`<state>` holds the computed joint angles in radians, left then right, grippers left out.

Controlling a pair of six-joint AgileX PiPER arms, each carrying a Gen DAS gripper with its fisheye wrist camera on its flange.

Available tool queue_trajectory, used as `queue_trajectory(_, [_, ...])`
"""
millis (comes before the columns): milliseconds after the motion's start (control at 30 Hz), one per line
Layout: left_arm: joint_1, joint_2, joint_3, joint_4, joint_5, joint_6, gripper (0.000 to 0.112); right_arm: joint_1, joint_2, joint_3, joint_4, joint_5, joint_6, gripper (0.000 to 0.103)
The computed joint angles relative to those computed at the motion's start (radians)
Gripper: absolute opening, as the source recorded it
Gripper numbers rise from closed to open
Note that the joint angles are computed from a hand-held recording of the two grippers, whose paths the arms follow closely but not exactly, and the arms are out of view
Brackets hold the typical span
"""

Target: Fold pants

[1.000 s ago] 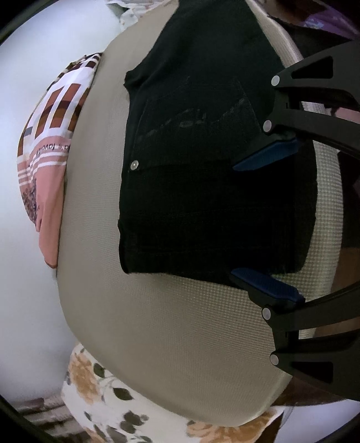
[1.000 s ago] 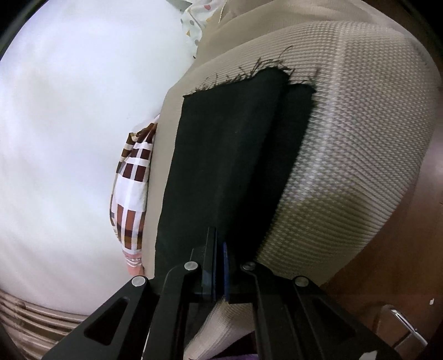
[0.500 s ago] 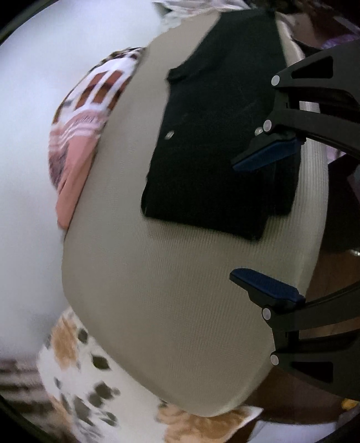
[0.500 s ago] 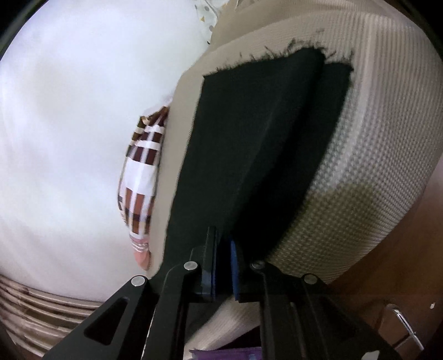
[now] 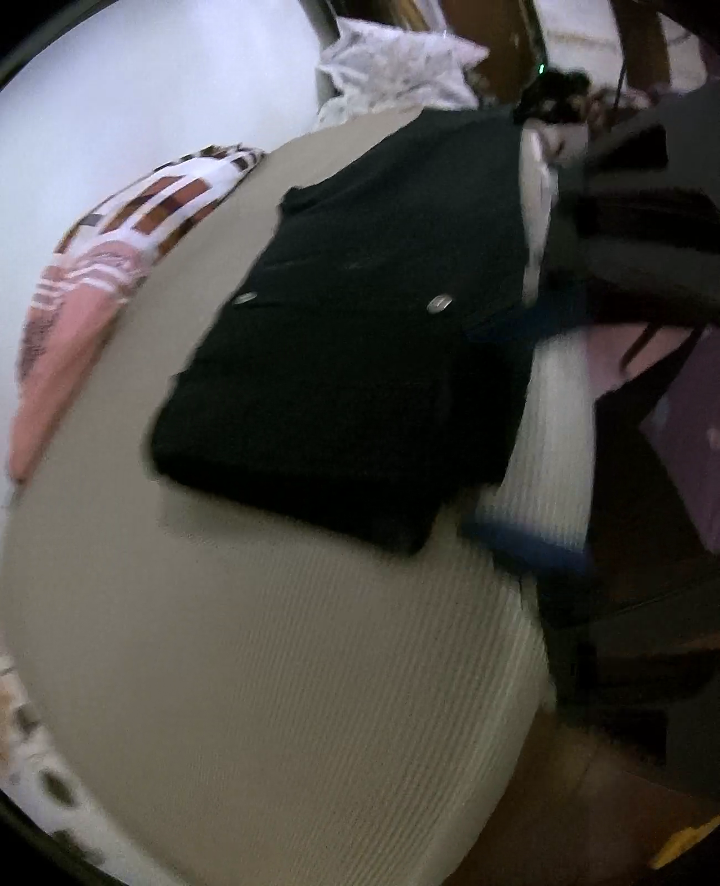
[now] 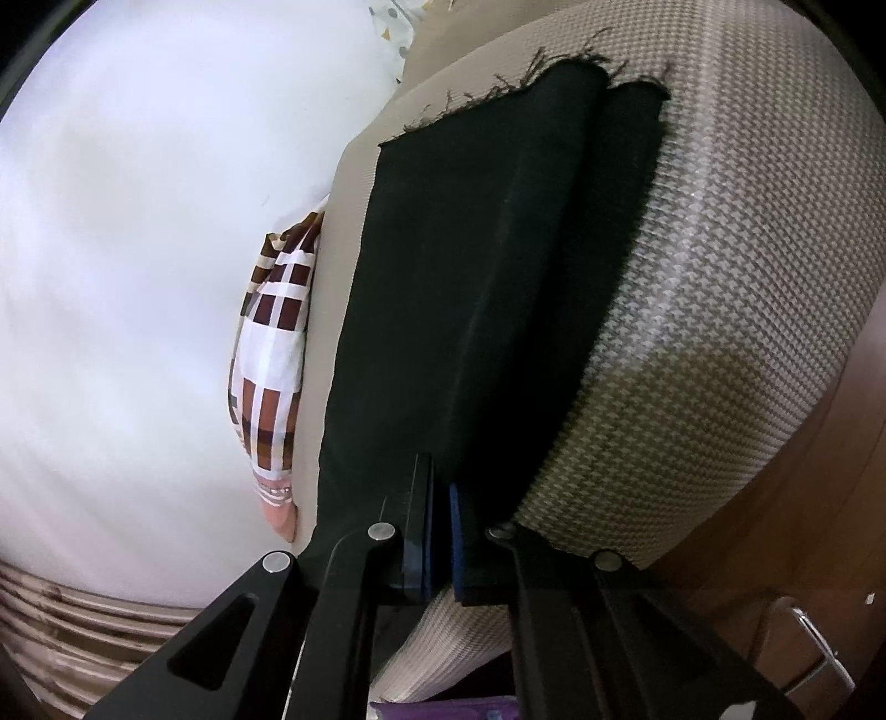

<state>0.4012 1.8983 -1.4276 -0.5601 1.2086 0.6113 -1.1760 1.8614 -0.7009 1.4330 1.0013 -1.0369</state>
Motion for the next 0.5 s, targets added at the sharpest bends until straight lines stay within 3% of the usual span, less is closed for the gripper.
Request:
queue_trajectory(67, [-0.022, -0.015, 0.008, 0.02, -0.036, -0.017, 0.034, 0.001, -0.001, 0.001, 0.001, 0.0, -0.001, 0.004])
queue_trajectory(233, [-0.107, -0.169, 0.085, 0.124, -0.22, -0.029, 0.027, -0.013, 0.011, 0.011, 0.018, 0.024, -0.004, 0.004])
queue_trajectory(267, [-0.11, -0.185, 0.081, 0.126, -0.255, -0.029, 0.016, -0.02, 0.019, 0.013, 0.025, 0.036, -0.006, 0.004])
queue_trajectory(400, [-0.127, -0.111, -0.039, 0.177, -0.22, -0.059, 0.016, -0.032, 0.033, 0.016, 0.026, 0.062, -0.003, 0.004])
queue_trajectory(500, [-0.163, -0.1, 0.008, 0.269, -0.273, -0.071, 0.016, -0.048, 0.042, 0.012, 0.016, 0.082, 0.001, 0.006])
